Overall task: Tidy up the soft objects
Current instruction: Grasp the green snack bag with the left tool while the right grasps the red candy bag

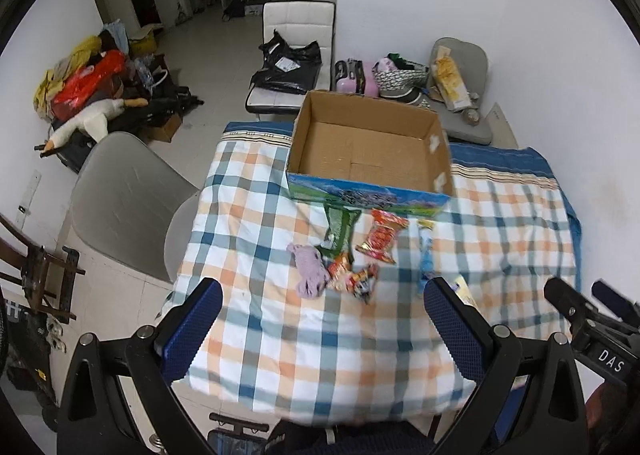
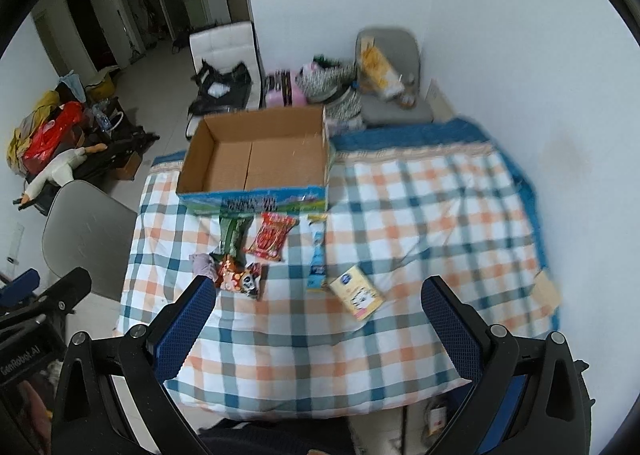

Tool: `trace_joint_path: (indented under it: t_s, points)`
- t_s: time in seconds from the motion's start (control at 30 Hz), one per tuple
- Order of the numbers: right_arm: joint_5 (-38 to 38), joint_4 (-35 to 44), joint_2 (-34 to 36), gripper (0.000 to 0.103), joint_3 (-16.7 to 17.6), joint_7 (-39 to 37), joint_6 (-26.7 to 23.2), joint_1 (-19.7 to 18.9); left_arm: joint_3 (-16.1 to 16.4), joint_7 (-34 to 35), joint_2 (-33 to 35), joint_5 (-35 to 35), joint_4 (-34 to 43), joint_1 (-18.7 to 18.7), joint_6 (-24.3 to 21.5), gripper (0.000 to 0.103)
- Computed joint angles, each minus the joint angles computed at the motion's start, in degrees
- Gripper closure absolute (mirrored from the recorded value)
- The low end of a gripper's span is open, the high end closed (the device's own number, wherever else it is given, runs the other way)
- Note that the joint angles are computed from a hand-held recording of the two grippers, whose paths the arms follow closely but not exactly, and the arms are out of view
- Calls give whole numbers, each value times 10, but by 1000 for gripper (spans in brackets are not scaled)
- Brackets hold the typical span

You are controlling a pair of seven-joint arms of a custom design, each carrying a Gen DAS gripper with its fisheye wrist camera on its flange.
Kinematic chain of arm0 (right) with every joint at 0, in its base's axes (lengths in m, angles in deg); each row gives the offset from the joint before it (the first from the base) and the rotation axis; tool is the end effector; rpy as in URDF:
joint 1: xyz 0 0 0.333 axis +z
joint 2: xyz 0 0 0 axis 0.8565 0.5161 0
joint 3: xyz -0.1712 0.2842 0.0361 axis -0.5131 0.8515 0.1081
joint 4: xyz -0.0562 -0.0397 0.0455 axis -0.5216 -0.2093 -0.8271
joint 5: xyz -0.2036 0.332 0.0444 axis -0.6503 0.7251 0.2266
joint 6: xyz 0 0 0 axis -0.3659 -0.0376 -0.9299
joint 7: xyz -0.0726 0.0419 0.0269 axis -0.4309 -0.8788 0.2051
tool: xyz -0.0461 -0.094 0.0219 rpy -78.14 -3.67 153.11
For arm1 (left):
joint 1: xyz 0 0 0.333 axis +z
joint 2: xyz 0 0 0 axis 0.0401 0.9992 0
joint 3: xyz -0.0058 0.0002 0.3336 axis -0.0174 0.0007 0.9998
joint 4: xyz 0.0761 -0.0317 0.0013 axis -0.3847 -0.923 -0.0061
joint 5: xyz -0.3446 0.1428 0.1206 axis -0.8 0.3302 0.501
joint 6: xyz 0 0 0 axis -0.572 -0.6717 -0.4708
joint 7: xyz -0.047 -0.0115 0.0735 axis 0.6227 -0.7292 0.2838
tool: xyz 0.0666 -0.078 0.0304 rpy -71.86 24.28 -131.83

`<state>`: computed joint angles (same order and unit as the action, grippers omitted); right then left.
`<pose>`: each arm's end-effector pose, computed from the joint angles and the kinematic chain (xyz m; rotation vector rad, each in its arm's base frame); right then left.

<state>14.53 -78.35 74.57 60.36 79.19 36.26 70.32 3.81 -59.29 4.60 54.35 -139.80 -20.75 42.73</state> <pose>0.5020 0.1432 0.7549 -2.1348 1.7309 -0.3867 0.4766 -0.3382 0.7011 -2.3314 1.5198 -0.3435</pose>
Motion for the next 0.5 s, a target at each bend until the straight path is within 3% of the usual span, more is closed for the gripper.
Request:
trace_joint_path:
  t_s: [0.2, 0.5]
  points:
    - [32, 21, 118, 0, -10, 12, 14, 5, 26, 48, 35, -61, -59, 44, 90, 0]
    - [42, 152, 351, 4, -24, 41, 10, 46, 48, 113, 148, -100, -58, 84, 129, 1]
